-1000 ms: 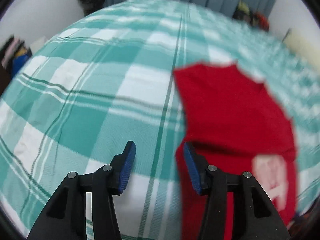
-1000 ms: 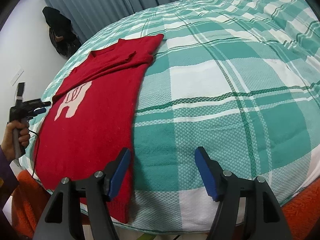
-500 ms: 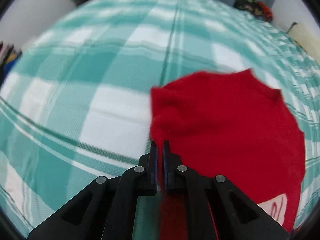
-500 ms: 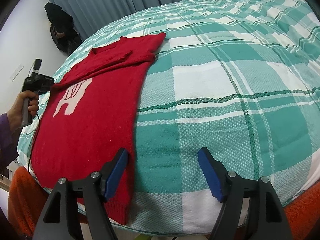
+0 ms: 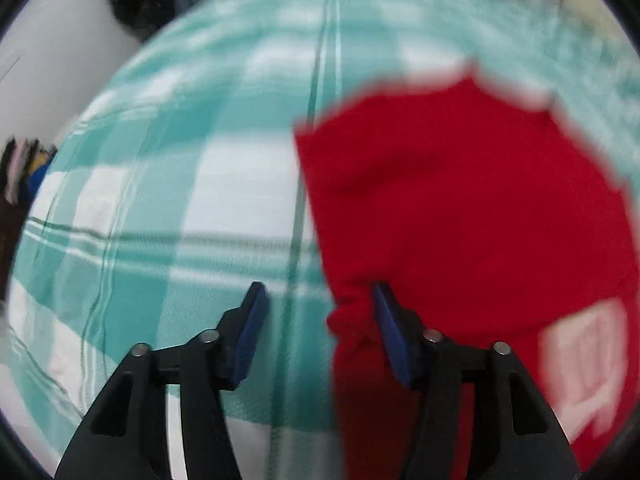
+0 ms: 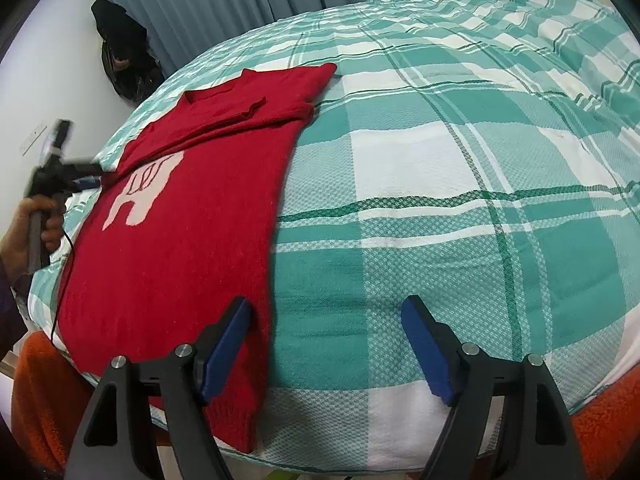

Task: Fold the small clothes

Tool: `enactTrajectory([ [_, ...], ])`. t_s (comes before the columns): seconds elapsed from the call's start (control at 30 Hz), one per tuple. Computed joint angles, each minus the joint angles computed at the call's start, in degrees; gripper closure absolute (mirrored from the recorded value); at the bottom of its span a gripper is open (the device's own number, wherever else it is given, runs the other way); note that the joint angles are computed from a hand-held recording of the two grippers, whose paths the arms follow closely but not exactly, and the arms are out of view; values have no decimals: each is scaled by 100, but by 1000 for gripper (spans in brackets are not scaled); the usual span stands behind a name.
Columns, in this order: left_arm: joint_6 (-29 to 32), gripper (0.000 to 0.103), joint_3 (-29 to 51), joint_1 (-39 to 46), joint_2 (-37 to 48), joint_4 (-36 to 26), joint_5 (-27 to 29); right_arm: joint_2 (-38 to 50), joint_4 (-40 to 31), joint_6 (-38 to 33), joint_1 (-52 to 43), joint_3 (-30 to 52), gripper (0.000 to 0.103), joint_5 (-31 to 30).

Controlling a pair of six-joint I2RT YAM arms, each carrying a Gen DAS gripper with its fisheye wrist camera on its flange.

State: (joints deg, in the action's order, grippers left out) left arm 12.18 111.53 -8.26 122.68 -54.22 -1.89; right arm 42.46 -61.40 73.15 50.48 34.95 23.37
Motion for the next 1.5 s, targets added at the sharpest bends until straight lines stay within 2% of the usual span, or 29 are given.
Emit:
enactTrajectory([
  [0.03, -89, 46, -263, 59, -167, 212, 91, -31, -5, 8, -4, -7, 25, -4],
  [0.1, -264, 47, -221, 100, -212, 45, 118, -156, -17, 17, -34, -39, 25, -24],
  [0.23, -84, 48, -869, 98, -876, 195, 49, -132, -39, -9, 12, -38, 25, 3],
  [0.33, -90, 40, -1965, 140, -1931, 606, 335, -22, -218, 124, 255, 110, 25, 192],
  [0.4, -174, 32, -2843, 160, -2809, 855, 651, 149, -557, 451, 708, 366, 26, 640],
  [0.47, -301, 30, -3691, 71, -3722, 981, 872, 392, -840, 618, 1175, 671, 25, 1145],
  [0.57, -453, 29, -4504, -220, -4600, 1055, 970, 706, -844, 494, 1544, 918, 25, 1507],
  [0.67, -450, 22, -5195, -521, -5138, 1273, 726, 1017, -423, 36, 1539, 922, 25, 1303],
  [0.77, -400, 22, -5795, -661, -5352, 1363, 358, 1166, -152, -212, 1315, 769, 26, 916],
  [0.83, -304, 22, -6124, -548, -5514, 1488, 448, 1127, -4, -280, 1054, 564, 25, 549],
  [0.87, -234, 21, -6200, -484, -5589, 1534, 519, 1030, 96, -271, 944, 419, 25, 401],
  [0.97, -247, 19, -6126, -526, -5577, 1433, 495, 906, 98, -55, 1066, 316, 25, 462],
  [1.2, -315, 15, -6243, -485, -5549, 1552, 645, 931, 227, -32, 1083, 203, 24, 442],
  [1.5, -365, 10, -6327, -643, -5562, 1642, 470, 879, 290, -78, 1115, 141, 23, 447],
])
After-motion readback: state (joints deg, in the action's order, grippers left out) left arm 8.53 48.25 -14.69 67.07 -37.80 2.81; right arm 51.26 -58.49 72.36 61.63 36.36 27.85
